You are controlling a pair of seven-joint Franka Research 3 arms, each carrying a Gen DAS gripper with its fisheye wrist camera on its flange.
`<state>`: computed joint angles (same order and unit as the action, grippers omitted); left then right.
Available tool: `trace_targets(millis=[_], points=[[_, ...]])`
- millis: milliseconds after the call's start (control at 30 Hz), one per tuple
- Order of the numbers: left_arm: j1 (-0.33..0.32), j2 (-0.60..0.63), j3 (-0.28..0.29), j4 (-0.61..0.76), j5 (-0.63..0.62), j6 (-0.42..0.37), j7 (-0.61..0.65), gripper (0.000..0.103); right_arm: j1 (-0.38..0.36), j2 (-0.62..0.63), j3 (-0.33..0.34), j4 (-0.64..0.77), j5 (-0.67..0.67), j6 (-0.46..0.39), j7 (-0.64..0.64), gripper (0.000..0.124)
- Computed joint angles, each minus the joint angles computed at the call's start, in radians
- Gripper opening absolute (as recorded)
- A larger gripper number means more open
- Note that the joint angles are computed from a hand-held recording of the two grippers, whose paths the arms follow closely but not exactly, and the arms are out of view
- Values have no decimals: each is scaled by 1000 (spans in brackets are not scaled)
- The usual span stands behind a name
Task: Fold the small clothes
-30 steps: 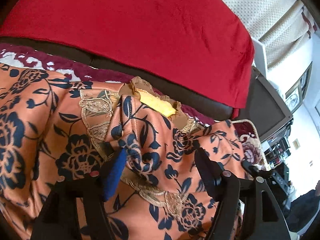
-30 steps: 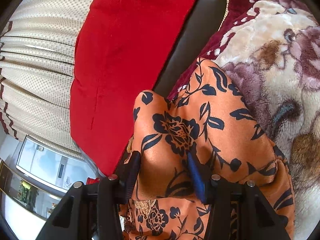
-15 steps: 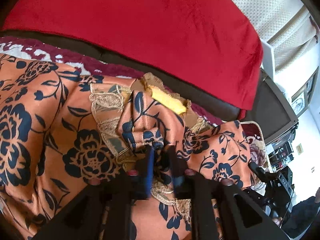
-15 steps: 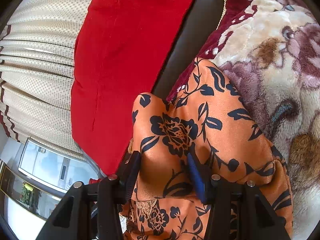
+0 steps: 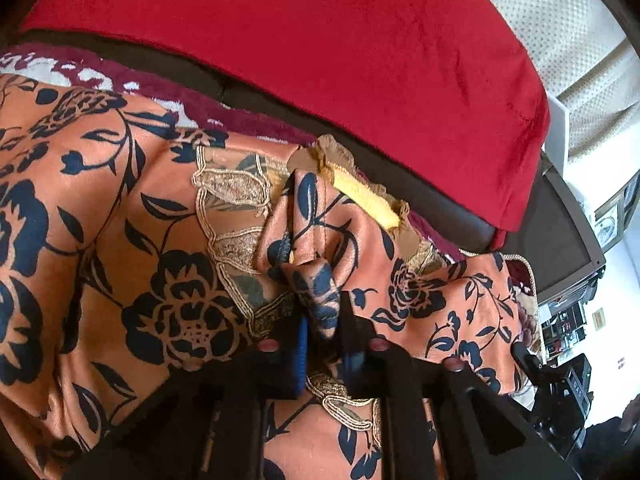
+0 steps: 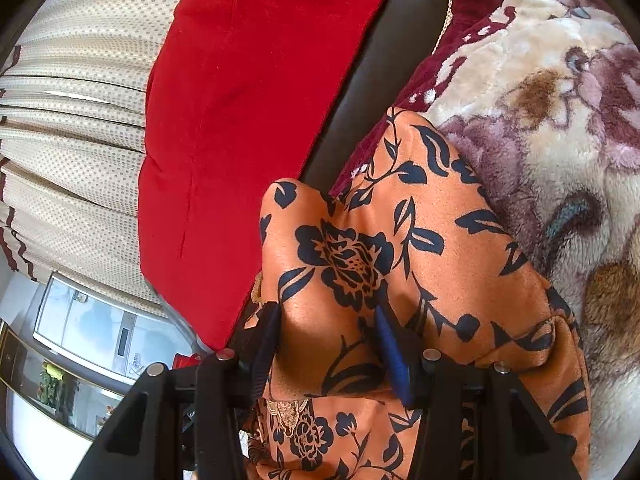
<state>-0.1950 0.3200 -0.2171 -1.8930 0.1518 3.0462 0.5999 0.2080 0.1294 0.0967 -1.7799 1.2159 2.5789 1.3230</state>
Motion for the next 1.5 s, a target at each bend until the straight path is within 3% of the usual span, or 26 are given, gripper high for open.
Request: trace_targets(millis=[233, 300, 367, 467, 500, 600, 667, 700, 767, 833, 900, 967, 1033, 1133, 1200, 1267, 1400, 1433, 1500], points=[[-155, -125, 193, -92, 265, 33, -220, 9, -4, 1, 1, 5, 31, 3, -16, 52], [-184, -162, 231, -106, 378, -11, -313, 9, -5, -3, 2, 5, 57, 14, -39, 52], [-170, -199, 212, -124, 413, -89, -310, 9, -4, -4, 3, 6, 77, 21, -57, 52], [-135, -224, 145, -113, 356, -296, -188, 10, -3, 4, 7, 19, 117, 6, -96, 52], [-121, -226, 124, -114, 323, -333, -143, 10, 1, 11, 8, 29, 103, -2, -91, 52], [-53, -237, 52, -135, 96, -367, 69, 24, 11, 49, 10, 73, 9, -50, -30, 52], [-23, -290, 37, -195, 53, -321, 108, 36, 25, 87, 4, 118, -141, -94, 82, 52], [-12, -327, 39, -229, 74, -290, 99, 40, 30, 90, 7, 122, -181, -81, 103, 51], [18, -406, 41, -295, 159, -234, 37, 58, 36, 89, 15, 127, -232, -55, 113, 52], [100, -495, 16, -354, 358, -207, -153, 71, 30, 81, 30, 127, -215, -37, 79, 52], [193, -572, -21, -394, 512, -262, -339, 79, 28, 67, 39, 111, -188, -16, 47, 52], [245, -628, -18, -441, 544, -319, -472, 80, 35, 63, 39, 110, -202, -2, 43, 52], [279, -669, 12, -511, 517, -300, -572, 80, 42, 64, 38, 110, -226, 2, 52, 52], [347, -684, 20, -590, 513, -216, -723, 80, 47, 71, 43, 113, -233, 1, 60, 52], [372, -665, 39, -617, 499, -136, -743, 80, 50, 66, 47, 109, -231, -2, 55, 52], [488, -635, -24, -624, 583, -9, -863, 79, 54, 68, 48, 109, -239, 2, 41, 52], [693, -561, -164, -567, 750, 115, -1053, 78, 56, 64, 46, 103, -254, 0, 32, 52], [751, -538, -208, -539, 833, 138, -1129, 72, 55, 64, 46, 103, -250, -1, 29, 52], [766, -472, -219, -496, 854, 161, -1160, 56, 53, 61, 43, 99, -253, -2, 24, 52]])
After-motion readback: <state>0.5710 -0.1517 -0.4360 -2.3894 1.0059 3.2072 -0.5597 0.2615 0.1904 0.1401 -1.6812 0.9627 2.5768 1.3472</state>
